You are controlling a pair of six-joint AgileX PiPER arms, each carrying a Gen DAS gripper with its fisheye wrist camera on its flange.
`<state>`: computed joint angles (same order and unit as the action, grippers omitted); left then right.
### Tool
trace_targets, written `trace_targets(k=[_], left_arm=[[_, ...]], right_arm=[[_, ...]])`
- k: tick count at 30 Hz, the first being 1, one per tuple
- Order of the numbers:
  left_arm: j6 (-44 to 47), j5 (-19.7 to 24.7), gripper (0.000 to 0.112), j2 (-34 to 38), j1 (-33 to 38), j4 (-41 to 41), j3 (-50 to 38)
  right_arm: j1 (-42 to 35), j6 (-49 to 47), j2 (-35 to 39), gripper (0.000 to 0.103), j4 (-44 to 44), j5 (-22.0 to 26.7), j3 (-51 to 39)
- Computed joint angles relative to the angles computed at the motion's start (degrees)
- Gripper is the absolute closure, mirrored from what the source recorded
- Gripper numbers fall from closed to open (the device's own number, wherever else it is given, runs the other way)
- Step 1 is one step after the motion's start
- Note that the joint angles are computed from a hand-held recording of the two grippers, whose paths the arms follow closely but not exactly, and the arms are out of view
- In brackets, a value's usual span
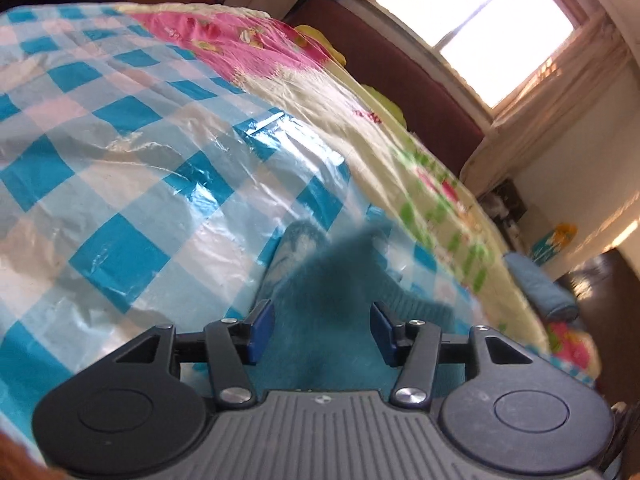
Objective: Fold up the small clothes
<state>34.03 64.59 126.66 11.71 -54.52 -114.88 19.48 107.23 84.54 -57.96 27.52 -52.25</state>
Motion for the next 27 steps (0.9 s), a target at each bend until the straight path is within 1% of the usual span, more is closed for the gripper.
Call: trace_targets(k=[2, 3, 4, 5, 7, 8, 9, 10, 14, 16, 18, 19, 20, 21, 22, 23, 24, 25, 26, 27], left_arm=[[1.87, -2.1, 0.054, -1.21, -1.18, 1.7, 2.29], [2.04, -3.38, 0.054, -1.49, -1.74, 2.72, 3.14], [1.74, -4.82, 0.054, -1.44, -2.26, 3.84, 3.68], [0.44, -6.26, 0.054, -1.23, -2.77, 5.74, 3.89], [-4.24, -8.8, 0.053, -0.38, -3.73, 11.45, 3.64], [-5.0, -8.64, 0.046, 0.29, -3.3, 11.47, 3.47], [-4.57, -8.3, 0.045, 0.59, -2.45, 9.77, 4.03], [-4.29, -8.38, 0.045, 0.37, -1.89, 8.84, 4.91], [0.41, -12.24, 0.045, -3.03, -1.26, 7.32, 10.83], [1.53, -12.64, 0.045, -3.67, -0.97, 6.97, 11.68], [1.67, -12.63, 0.045, -3.99, -0.28, 6.11, 12.16], [1.85, -13.18, 0.045, -4.36, -0.05, 5.79, 12.62], [2.73, -14.81, 0.045, -5.14, -0.01, 5.59, 14.01], [3.39, -16.47, 0.045, -5.88, -0.16, 5.7, 15.27], [3.93, -17.56, 0.045, -6.43, -0.3, 5.61, 16.11], [4.49, -18.3, 0.045, -6.96, -0.36, 5.24, 16.92], [4.6, -18.87, 0.046, -7.5, -0.42, 5.03, 17.57], [5.37, -19.44, 0.047, -8.23, -0.46, 4.3, 18.46], [7.29, -19.94, 0.048, -9.1, -0.46, 2.94, 19.56], [9.32, -20.54, 0.048, -10.08, -0.52, 1.72, 20.68]], right_arm=[[1.3, -3.85, 1.58, 0.061, 2.72, 4.61, -2.26], [1.52, -4.93, 1.83, 0.075, 3.72, 6.48, -2.79], [1.44, -5.14, 1.68, 0.085, 4.4, 7.75, -2.73], [0.92, -5.17, 1.36, 0.086, 5.12, 8.33, -2.31], [-1.03, -6.07, 0.47, 0.086, 7.98, 6.94, -0.99], [-1.66, -6.6, 0.32, 0.086, 8.97, 6.34, -0.68], [-1.37, -6.7, 0.16, 0.086, 9.05, 6.84, -0.79], [-0.59, -6.68, 0.18, 0.086, 8.6, 8.09, -1.34], [1.82, -9.17, 1.49, 0.086, 7.8, 13.41, -4.59], [1.96, -11.28, 2.2, 0.086, 8.73, 14.75, -6.14], [2.83, -12.39, 2.75, 0.086, 9.16, 18.07, -8.23], [4.22, -11.5, 3.26, 0.084, 7.84, 21.59, -9.69], [6.03, -10.87, 4.0, 0.081, 6.22, 25.84, -11.59], [7.5, -11.12, 4.48, 0.077, 4.92, 28.54, -13.26], [8.52, -11.84, 4.54, 0.077, 4.36, 28.95, -14.62], [9.08, -12.76, 4.59, 0.077, 4.42, 27.6, -15.75], [9.44, -14.85, 5.31, 0.074, 5.63, 25.78, -17.62], [9.21, -18.5, 6.58, 0.064, 8.46, 23.17, -20.06], [8.68, -22.49, 8.16, 0.056, 12.26, 20.09, -22.52], [8.34, -25.29, 9.9, 0.045, 15.4, 17.02, -24.57]])
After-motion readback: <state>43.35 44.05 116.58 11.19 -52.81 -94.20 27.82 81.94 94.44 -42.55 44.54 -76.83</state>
